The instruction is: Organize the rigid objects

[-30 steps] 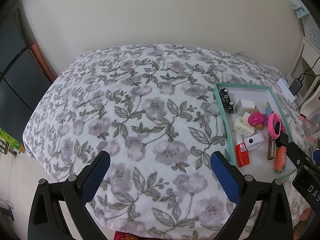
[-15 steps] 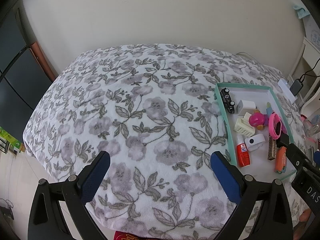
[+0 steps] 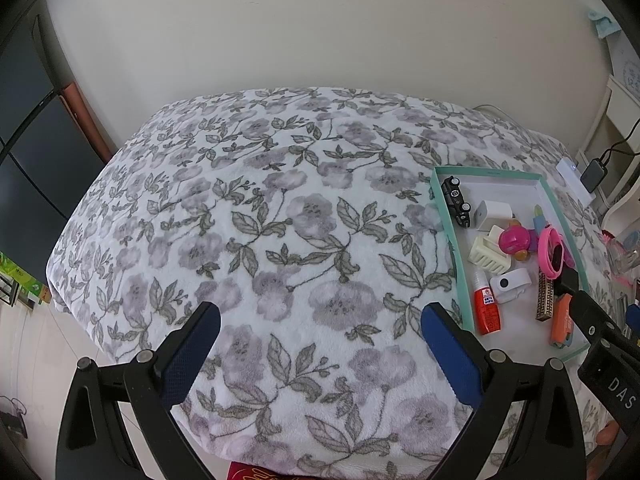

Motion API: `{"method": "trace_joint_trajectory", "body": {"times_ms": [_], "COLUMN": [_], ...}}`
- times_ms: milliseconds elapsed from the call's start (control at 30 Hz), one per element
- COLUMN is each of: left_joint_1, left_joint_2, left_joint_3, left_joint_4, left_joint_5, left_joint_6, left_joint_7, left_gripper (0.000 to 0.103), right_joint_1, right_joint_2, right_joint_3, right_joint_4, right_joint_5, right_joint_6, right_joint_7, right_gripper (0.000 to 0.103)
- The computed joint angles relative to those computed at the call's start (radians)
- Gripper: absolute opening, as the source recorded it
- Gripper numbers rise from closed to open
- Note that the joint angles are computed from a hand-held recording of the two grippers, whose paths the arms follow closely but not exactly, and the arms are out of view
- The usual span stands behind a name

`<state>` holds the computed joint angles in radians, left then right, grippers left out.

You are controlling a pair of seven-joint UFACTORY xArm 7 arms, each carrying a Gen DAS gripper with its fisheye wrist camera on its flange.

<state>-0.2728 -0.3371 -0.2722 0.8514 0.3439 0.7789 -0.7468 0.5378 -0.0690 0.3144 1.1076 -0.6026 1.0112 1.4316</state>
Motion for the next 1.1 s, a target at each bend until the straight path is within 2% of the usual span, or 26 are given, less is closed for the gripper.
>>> {"method": "trace_joint_trajectory", "body": {"times_ms": [1100], "left_joint_1": [0.002], "left_joint_2": [0.004], "left_joint_3": [0.005], "left_joint_4": [0.004], "left_joint_5": [-0.008], "left_joint_6": [0.008], "left_joint_7": [0.000], "left_gripper": [0.100], "right_joint_1": [0.000], "right_joint_2": [0.003], "right_joint_3": [-0.003], "right_joint_4": [-0.001], "right_joint_5": [0.004], "right_joint_6": [-0.003], "right_joint_7": [-0.010], "right_gripper": [0.101]}}
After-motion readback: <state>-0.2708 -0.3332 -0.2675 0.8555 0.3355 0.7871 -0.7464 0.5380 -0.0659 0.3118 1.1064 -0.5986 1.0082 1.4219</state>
